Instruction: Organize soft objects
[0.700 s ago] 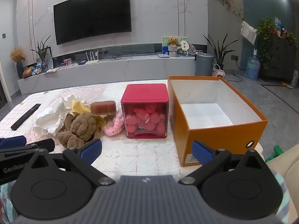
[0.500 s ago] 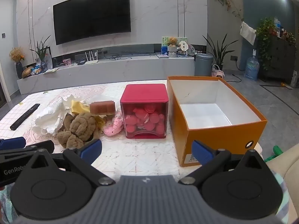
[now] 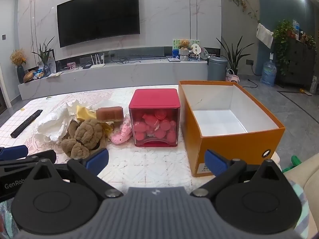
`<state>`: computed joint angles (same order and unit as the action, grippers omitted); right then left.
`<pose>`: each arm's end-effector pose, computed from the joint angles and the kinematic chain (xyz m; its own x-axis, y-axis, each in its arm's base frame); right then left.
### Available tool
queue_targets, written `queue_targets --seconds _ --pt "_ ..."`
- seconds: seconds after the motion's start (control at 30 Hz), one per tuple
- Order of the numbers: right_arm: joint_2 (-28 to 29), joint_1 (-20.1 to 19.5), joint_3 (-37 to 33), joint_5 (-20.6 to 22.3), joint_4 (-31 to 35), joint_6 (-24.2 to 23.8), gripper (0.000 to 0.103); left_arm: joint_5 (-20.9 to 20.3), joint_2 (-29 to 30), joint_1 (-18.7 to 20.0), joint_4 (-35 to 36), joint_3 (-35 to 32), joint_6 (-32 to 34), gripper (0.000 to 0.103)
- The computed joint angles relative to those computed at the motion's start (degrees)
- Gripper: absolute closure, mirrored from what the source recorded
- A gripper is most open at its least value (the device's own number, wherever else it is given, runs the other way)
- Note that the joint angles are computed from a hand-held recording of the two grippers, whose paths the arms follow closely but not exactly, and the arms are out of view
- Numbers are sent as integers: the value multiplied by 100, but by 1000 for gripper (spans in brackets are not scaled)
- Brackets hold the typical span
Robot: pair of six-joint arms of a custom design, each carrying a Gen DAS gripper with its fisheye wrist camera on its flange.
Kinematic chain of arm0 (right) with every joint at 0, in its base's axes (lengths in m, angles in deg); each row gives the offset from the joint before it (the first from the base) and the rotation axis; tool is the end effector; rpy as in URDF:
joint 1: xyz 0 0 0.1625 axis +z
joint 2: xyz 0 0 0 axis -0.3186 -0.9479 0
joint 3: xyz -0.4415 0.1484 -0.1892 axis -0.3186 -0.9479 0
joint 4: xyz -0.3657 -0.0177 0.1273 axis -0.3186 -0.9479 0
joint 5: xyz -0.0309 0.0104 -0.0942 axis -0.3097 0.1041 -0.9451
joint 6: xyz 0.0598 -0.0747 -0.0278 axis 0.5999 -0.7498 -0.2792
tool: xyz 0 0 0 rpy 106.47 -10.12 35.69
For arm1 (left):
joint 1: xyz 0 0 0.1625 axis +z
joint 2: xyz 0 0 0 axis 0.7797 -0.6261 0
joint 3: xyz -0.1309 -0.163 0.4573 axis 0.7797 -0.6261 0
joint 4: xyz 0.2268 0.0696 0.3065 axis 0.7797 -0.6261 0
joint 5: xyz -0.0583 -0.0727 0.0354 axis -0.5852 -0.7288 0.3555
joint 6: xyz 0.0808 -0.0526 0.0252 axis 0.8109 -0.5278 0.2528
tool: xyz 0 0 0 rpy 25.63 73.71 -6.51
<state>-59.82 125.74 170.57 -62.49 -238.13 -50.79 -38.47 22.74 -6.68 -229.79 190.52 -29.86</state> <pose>0.2321 -0.4747 0.1420 -0.7359 -0.1261 0.6652 -0.6144 0.5372 -0.5779 -0.1757 -0.4890 0.1693 -0.6810 -0.1274 -0.7212 0.5535 0.5553 -0.6207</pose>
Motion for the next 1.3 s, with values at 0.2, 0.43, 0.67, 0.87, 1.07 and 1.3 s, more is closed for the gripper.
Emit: queue_targets --seconds 0.2,0.43,0.67,0.87,1.07,1.3 --pt "-8 -14 9 31 11 21 3 -27 33 27 -183 26 117 31" --pt "21 -21 21 26 14 -3 3 -132 46 27 -362 88 85 31" --pt "20 -11 18 6 23 -6 3 -131 76 6 -590 100 166 31" --pt "16 -20 27 33 22 0 3 -208 -13 37 -315 140 -77 31" --pt "16 -22 51 44 3 -8 3 -204 -3 25 -343 149 -80 31" --pt "30 -14 74 31 -11 10 3 -176 13 15 -357 149 -63 30"
